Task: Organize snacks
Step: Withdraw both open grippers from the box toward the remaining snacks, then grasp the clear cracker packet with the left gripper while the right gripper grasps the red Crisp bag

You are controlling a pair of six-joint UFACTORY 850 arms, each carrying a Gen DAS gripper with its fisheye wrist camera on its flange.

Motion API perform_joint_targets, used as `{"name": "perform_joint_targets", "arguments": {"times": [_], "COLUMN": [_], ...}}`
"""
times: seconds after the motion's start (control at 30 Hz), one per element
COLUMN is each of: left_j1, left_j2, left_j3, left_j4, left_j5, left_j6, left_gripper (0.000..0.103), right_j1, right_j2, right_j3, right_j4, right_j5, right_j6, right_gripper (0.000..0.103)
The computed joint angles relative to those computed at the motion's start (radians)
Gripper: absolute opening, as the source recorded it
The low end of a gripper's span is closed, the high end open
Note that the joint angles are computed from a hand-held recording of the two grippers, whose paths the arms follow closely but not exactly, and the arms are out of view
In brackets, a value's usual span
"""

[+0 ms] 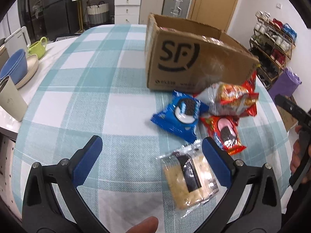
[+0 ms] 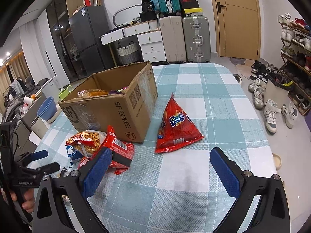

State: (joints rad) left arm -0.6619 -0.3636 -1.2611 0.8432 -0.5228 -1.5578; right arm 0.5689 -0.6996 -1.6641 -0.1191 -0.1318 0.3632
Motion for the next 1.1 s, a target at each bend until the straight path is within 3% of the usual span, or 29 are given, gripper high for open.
{"name": "perform_joint_targets", "arguments": {"times": [0.37,0.5,0.7,0.83,1.1], "left_j1": [-0.014,-0.009,-0.019,-0.009,0.021], "left_j2": [-0.021,-0.022,-0.052,-0.045,-0.021], "left_j3": [-0.011,-0.009,-0.034,-0.021,0.009], "left_j4": [-0.131,-0.204,-0.256,-0.247,-0.248], "left_j5": [0.043,0.08,0.046,0.053,0.054], "left_j6": [0.201,0.287,0.395,0.368,0.345], "left_gripper": [0.102,0.102,0.102,0.102,0.102], "right_j1": [-0.001,-0.006,-0.021,-0.031,-0.039], "right_j2": [-0.038,-0.068,-0.151,-0.218,-0.365], "right_j3": [-0.05,-0.09,-0.215,-0.313,-0.539], "right_j4": [-0.125,-0.246,-0.162,-0.033,0.022], "right_j5": [-0.046,-0.074,-0.143,-0.199,-0.31], "right_j6": [0.119,0.246,0.142,0.015,-0.068], "right_gripper": [0.102,0.102,0.102,0.102,0.1]}}
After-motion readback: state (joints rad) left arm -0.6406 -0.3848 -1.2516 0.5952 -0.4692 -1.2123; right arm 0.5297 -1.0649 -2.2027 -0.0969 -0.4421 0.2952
